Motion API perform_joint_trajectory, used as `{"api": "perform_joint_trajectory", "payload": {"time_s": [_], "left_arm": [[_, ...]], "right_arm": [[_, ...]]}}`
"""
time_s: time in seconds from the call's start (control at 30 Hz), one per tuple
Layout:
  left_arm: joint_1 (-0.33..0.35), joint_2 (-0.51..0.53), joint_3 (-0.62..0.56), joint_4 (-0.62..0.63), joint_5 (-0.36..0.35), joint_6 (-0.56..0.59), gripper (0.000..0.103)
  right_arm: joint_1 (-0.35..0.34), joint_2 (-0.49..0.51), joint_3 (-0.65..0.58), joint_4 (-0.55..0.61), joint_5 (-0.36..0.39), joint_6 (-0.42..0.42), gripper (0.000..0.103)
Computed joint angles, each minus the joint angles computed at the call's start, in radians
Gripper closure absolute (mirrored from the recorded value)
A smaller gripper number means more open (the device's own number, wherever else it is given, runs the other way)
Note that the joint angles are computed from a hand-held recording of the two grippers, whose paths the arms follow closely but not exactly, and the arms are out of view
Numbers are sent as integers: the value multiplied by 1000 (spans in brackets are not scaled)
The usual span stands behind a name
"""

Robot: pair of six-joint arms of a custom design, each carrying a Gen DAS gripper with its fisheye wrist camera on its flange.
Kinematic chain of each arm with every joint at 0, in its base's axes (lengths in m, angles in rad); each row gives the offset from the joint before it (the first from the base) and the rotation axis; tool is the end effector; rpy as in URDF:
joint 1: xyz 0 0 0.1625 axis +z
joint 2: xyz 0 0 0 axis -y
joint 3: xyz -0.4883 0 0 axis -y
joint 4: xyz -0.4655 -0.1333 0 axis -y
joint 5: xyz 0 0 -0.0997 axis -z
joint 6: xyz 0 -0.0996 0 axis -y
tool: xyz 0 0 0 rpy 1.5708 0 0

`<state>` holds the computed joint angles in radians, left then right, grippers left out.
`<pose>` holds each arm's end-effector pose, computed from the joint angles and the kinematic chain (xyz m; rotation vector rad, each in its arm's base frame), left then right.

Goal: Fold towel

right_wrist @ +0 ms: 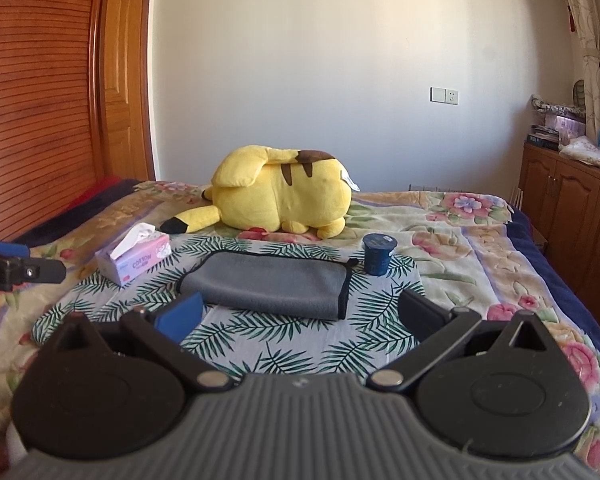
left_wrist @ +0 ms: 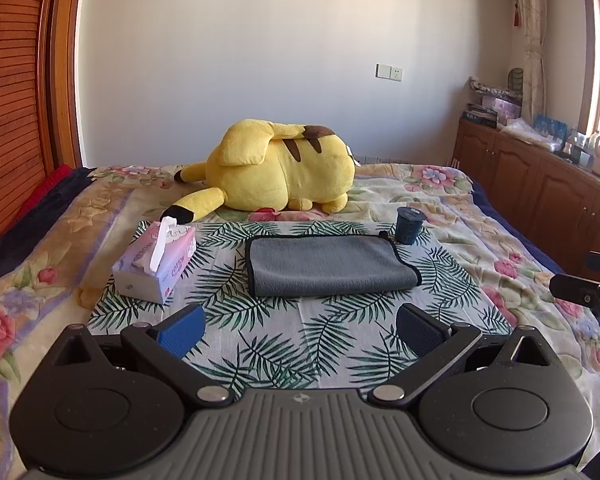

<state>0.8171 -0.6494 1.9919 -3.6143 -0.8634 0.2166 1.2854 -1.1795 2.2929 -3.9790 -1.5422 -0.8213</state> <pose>-0.2794 -0.5871 0.0108 0.8417 2.2990 -1.0930 -0.0143 -0.5323 0.2650 0.5805 -2.0282 1.3729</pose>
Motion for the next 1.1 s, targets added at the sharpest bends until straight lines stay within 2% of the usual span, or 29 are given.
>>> {"api": "perform_joint_trajectory", "payload": {"time_s": [0.33,0.53,1.1], "left_arm": [[-21,14,63,-17,29,-59,16],[-41,44,81,-62,82,-59,16],[-45,93,118,-165,109,-62,16]], "right_arm": [[-23,24,41,-40,15,13,0],[-40,27,65,-56,27,21,0],[-70,43,102,-112,33,0,0]]}}
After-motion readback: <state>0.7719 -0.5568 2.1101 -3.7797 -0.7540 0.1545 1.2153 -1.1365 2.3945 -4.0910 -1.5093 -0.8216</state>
